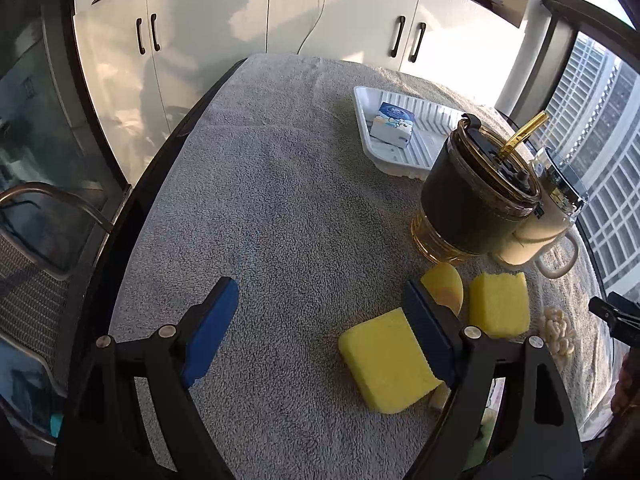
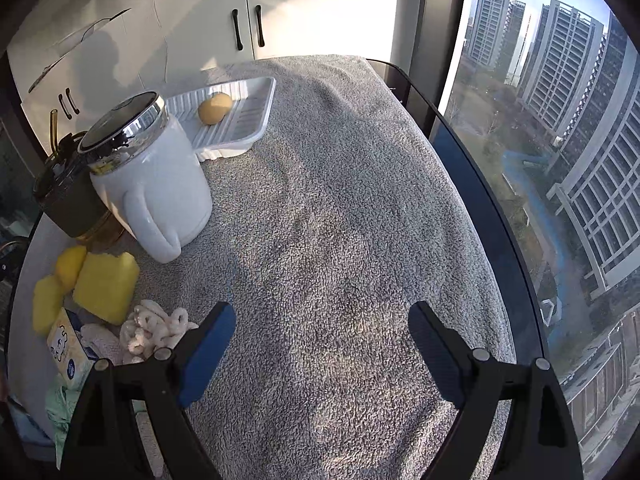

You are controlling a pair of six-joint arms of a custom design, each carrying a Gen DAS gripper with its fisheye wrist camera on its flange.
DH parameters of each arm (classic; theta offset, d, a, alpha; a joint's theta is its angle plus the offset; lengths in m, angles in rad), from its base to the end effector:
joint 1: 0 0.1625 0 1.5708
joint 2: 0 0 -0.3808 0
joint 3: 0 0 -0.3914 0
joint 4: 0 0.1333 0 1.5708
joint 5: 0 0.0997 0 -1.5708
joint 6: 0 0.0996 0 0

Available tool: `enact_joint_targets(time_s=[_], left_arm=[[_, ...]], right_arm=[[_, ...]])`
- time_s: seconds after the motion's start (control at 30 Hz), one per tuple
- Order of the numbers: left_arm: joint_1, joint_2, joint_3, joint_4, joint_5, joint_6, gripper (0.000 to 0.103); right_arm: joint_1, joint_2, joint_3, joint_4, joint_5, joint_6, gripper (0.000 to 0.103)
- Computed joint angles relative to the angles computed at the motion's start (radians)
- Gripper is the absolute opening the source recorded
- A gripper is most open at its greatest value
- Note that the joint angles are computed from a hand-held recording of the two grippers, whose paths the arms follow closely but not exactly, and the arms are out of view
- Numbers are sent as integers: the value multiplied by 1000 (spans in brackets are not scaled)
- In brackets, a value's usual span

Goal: Organize soft objects
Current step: 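Grasp the large yellow sponge with the left tool while the right tool grasps the white knotted scrunchie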

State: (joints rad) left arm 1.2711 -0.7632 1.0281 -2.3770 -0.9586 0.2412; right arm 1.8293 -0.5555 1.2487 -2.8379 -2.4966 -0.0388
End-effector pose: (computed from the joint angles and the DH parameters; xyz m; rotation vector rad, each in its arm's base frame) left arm -0.0483 -0.8018 0.3048 0.4494 2.4283 -0.7050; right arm 0.2413 -0.7025 0.1171 0.0053 -2.1965 0.7563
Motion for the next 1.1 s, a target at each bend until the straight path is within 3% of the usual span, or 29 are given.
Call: enact_joint_targets(time_s=[0.1,0.27,0.37,0.47,0.7,0.9,1.1], left_arm=[[-3,-33,53,9,-15,-7,83],[-8,-67,111,52,-74,-47,84],[-12,-66,126,56,-80,-53,89],[-14,-51,115,83,-81,-64,90],[-40,-9,116,63,81,-98,90],[-28,41,13,207,88,-210,90],[-20,62,-20,241,100,-261,90]], right_arm=[[3,-13,39,-18,-4,11,90],[17,-39,105,-56,56,24,90],[27,-34,111,-63,100,16,91],[44,-7,97,-68,81,-7,91],[55,55,47,-95,39,-66,91],[47,63,33,-67,61,-42,91],[42,75,18,-59,76,-44,91]])
